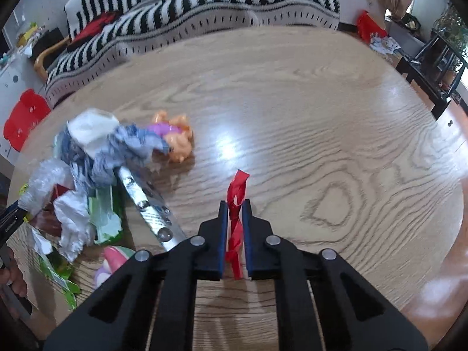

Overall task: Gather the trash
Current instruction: 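Carry the green bag and red strip over the black bin and release both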

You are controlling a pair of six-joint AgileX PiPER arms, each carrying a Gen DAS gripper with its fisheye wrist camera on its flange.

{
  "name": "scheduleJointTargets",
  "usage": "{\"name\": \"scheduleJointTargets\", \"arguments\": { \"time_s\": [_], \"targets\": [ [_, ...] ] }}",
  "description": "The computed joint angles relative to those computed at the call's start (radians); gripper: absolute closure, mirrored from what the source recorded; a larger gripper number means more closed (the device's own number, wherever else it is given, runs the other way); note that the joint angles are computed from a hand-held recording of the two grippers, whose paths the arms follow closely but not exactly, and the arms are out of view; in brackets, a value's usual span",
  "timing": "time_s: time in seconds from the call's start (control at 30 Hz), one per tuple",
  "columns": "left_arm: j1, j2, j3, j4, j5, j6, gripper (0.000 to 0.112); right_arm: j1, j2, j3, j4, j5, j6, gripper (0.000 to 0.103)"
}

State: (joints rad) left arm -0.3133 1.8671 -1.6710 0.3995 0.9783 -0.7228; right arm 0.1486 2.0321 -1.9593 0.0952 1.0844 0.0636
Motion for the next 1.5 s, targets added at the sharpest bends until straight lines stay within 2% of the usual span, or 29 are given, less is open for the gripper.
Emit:
{"name": "scheduleJointTargets", "arguments": {
  "time_s": [0.23,0.47,0.6,0.67,0.8,1.0,1.13,1.27,1.5],
  "targets": [
    [-0.013,-0.080,0.036,0.067,0.002,-0.064,0.061,-0.042,-0.087,0.062,0.059,-0.042,-0.041,0.093],
    [-0.103,-0.185,0.106,0.098,0.025,-0.077,0.061,-0.028,-0.268,0.229,0.109,-0.111,-0.129,0.093],
    [-0.219,-0.267,0.163,0.087,0.074,-0.100,0.061,-0.032,-0.423,0.385,0.206,-0.111,-0.233,0.093],
    [-0.285,-0.306,0.189,0.082,0.097,-0.127,0.061,-0.031,-0.501,0.455,0.255,-0.084,-0.275,0.093],
    [-0.471,-0.359,0.246,0.139,0.166,-0.199,0.061,0.024,-0.640,0.579,0.249,-0.060,-0.307,0.093],
    [-0.681,-0.419,0.394,0.085,0.169,-0.305,0.061,0.115,-0.855,0.837,0.247,-0.009,-0.353,0.093],
    [-0.745,-0.434,0.504,-0.012,0.085,-0.292,0.061,0.202,-0.923,1.040,0.200,-0.005,-0.348,0.093],
    [-0.731,-0.386,0.578,-0.143,-0.003,-0.232,0.061,0.221,-0.871,1.140,0.226,-0.014,-0.339,0.093],
    [-0.683,-0.326,0.588,-0.230,-0.071,-0.166,0.061,0.242,-0.846,1.144,0.239,-0.027,-0.327,0.093]
  ]
}}
